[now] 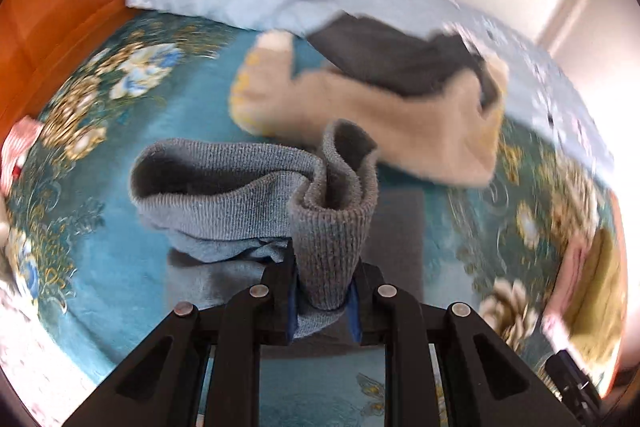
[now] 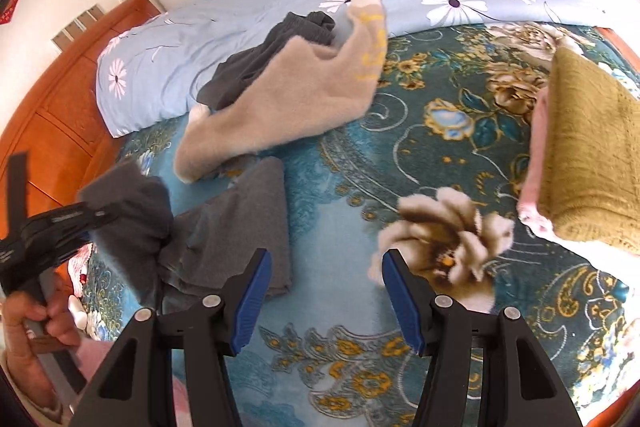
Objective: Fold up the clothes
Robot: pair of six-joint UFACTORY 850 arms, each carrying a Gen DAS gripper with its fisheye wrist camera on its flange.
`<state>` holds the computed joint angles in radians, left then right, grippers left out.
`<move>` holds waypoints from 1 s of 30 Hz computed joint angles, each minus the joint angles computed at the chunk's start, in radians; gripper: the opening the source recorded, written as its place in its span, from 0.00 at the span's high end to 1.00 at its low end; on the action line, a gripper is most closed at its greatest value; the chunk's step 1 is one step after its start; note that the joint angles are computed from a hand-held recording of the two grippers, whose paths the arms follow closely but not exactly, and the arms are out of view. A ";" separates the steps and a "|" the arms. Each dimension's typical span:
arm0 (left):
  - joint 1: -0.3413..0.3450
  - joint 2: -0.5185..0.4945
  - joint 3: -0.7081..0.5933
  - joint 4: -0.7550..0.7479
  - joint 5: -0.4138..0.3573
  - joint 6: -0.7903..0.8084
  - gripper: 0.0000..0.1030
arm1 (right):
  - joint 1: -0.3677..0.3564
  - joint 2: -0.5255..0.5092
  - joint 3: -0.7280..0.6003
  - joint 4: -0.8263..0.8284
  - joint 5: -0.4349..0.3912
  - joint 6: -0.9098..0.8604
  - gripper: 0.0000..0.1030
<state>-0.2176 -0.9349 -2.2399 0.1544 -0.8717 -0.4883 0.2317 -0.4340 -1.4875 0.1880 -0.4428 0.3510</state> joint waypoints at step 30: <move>0.229 0.136 0.383 -0.623 0.217 -0.039 0.40 | 0.003 -0.500 -0.618 0.576 -0.359 -0.620 0.38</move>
